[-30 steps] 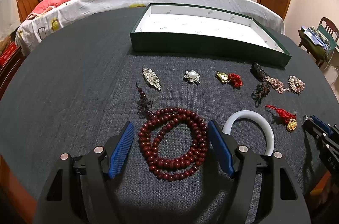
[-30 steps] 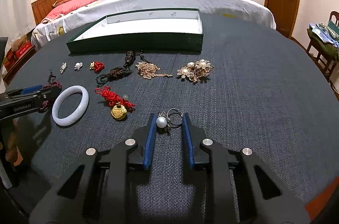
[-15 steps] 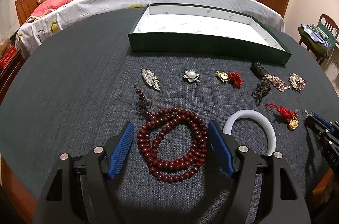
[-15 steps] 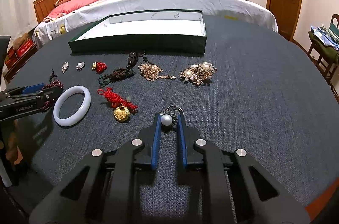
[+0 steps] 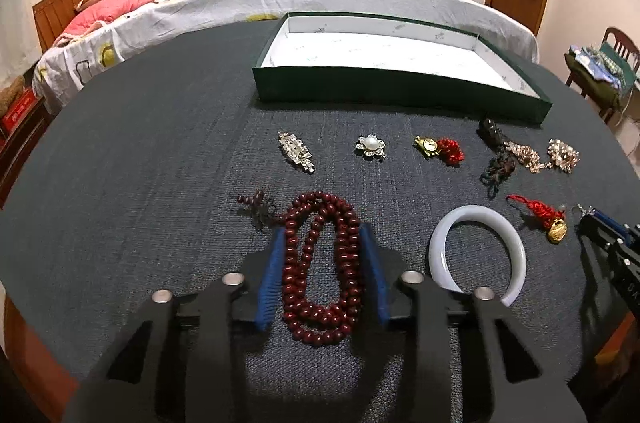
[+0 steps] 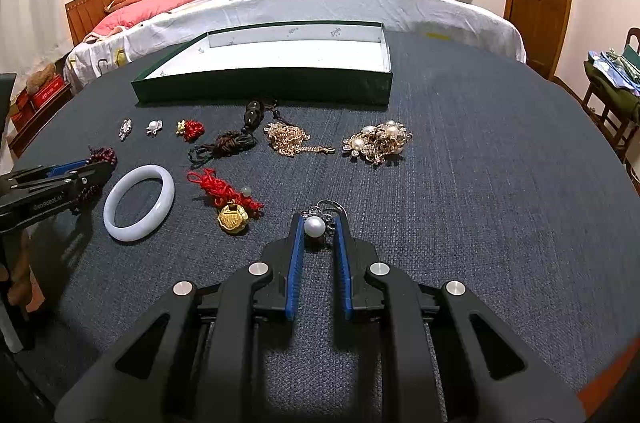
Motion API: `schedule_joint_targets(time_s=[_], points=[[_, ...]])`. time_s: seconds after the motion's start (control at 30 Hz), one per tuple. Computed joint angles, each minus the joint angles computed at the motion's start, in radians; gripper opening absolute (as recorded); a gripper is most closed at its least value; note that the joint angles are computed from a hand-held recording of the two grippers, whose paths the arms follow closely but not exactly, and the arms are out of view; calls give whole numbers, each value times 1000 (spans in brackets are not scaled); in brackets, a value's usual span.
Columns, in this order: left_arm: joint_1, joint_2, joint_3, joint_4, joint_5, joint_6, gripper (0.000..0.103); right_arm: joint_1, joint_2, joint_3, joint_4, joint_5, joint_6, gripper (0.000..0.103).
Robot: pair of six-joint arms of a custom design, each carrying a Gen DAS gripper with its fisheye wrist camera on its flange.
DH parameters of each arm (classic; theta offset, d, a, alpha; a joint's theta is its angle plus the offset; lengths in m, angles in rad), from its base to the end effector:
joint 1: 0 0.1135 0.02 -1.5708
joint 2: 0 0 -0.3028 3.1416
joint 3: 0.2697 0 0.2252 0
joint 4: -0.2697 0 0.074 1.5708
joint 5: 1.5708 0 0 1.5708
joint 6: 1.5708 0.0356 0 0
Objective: Organize jewelry
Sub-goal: 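Close the left tool on the dark red bead strand and lift it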
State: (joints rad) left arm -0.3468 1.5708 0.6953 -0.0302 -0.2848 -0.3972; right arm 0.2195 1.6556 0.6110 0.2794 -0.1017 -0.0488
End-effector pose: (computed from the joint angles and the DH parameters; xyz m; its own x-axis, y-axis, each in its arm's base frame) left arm 0.2591 -0.0830 0.2030 -0.7455 -0.1253 -0.6546 -0.1358 0.9901 -0.0349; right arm 0.2778 0.0657 0.1819 -0.6612 -0.1972 -0.7238 -0.3207 0.9465 0.0351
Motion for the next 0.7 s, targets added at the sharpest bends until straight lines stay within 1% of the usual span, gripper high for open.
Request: schedule_joint_targets(time_s=[0.07,0.33,0.4,0.7], points=[[15,-13,-19,27,36,-2,22,0,-1,0,1,-2,0,16],[2,-11,-19,33,30,4,16,-5,-9,-4,7,-9,-2,16],[-1,-21,-25,39,21,3,12,-7,-11,-2,6,-12,-3,16],[-1,-44,-24,36,14,3,12,-14,-22,-9,17,-16,-8,16]])
